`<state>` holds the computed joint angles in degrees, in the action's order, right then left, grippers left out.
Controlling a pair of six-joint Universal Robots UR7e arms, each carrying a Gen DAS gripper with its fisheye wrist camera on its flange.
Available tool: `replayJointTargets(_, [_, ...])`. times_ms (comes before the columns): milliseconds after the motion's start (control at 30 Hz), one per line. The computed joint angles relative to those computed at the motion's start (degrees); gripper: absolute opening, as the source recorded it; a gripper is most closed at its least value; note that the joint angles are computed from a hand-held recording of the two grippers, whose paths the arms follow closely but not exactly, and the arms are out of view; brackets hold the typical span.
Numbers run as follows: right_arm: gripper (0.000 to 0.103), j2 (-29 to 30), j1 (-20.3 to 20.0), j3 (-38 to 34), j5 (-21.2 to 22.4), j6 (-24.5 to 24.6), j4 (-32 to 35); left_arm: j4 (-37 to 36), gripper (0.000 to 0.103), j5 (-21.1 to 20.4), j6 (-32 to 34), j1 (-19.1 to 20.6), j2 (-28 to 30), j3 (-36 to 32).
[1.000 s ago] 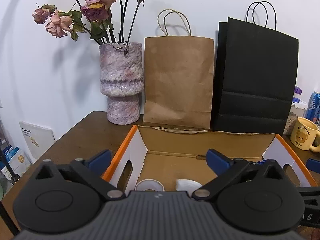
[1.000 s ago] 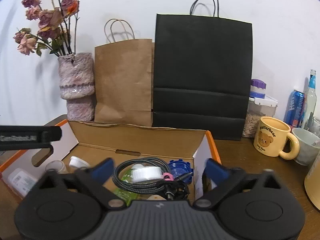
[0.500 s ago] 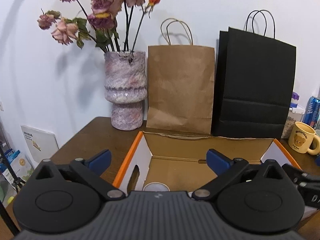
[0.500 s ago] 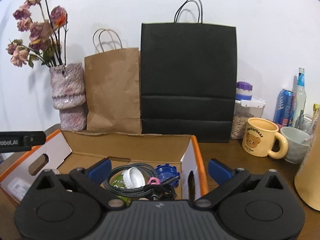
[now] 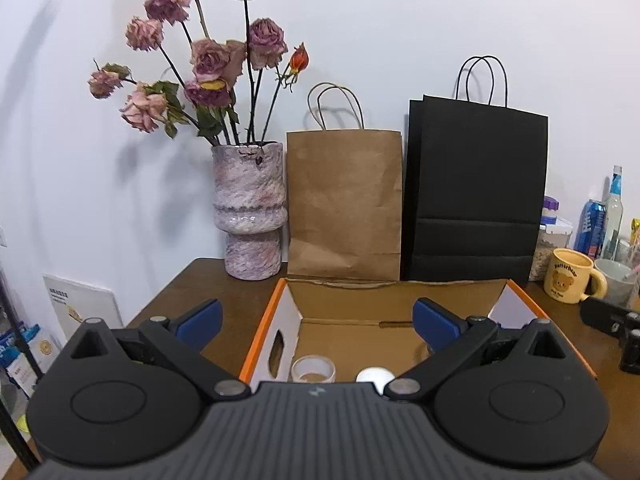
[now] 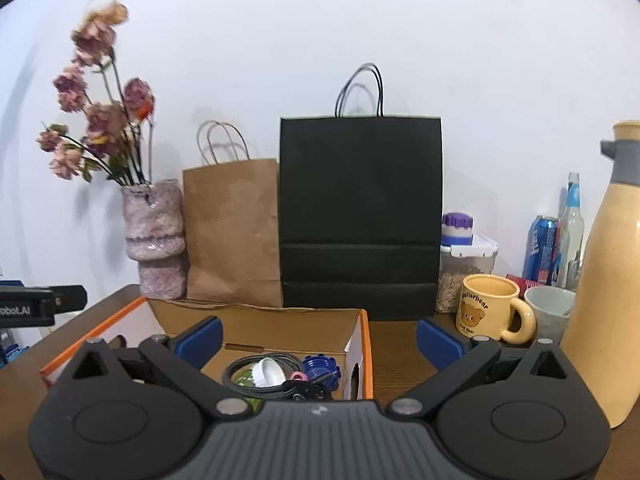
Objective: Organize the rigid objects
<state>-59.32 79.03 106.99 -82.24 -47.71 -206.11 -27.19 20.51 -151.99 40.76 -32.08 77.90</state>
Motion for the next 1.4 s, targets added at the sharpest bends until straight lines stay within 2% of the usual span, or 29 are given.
replayJointTargets(133, [0.103, -3.1, -1.7, 5.3, 3.4, -0.7, -2.6, -2.9, 0.103, -1.1, 0.0, -2.3, -1.7, 5.4])
replayJointTargets(200, [0.103, -4.7, -2.4, 7.5, 4.3, -1.2, -2.7, -1.2, 0.103, -1.9, -2.9, -3.3, -1.9, 6.9])
replayJointTargets(367, [0.103, -8.4, -4.6, 13.4, 7.4, -3.0, -4.3, -1.8, 0.103, -3.6, -4.9, -6.1, -2.7, 11.5])
replayJointTargets(533, [0.103, -12.0, -7.4, 18.7, 9.4, -4.4, -3.6, 6.7, 0.103, -4.7, -16.6, -8.3, -1.7, 13.8])
replayJointTargets(733, [0.103, -14.2, -9.7, 23.2, 8.7, -6.3, -4.3, 18.5, 0.103, -5.9, -31.7, -9.5, 0.3, 14.5])
replayJointTargets(867, [0.103, -15.1, -10.7, 24.9, 8.6, -6.9, -4.0, 23.1, 0.103, -5.8, -37.8, -10.0, 1.2, 15.2])
replayJointTargets(1400, [0.103, -15.8, -11.3, 26.6, 7.5, -7.9, -3.6, 21.5, 0.103, -5.2, -38.0, -11.1, 0.7, 17.3])
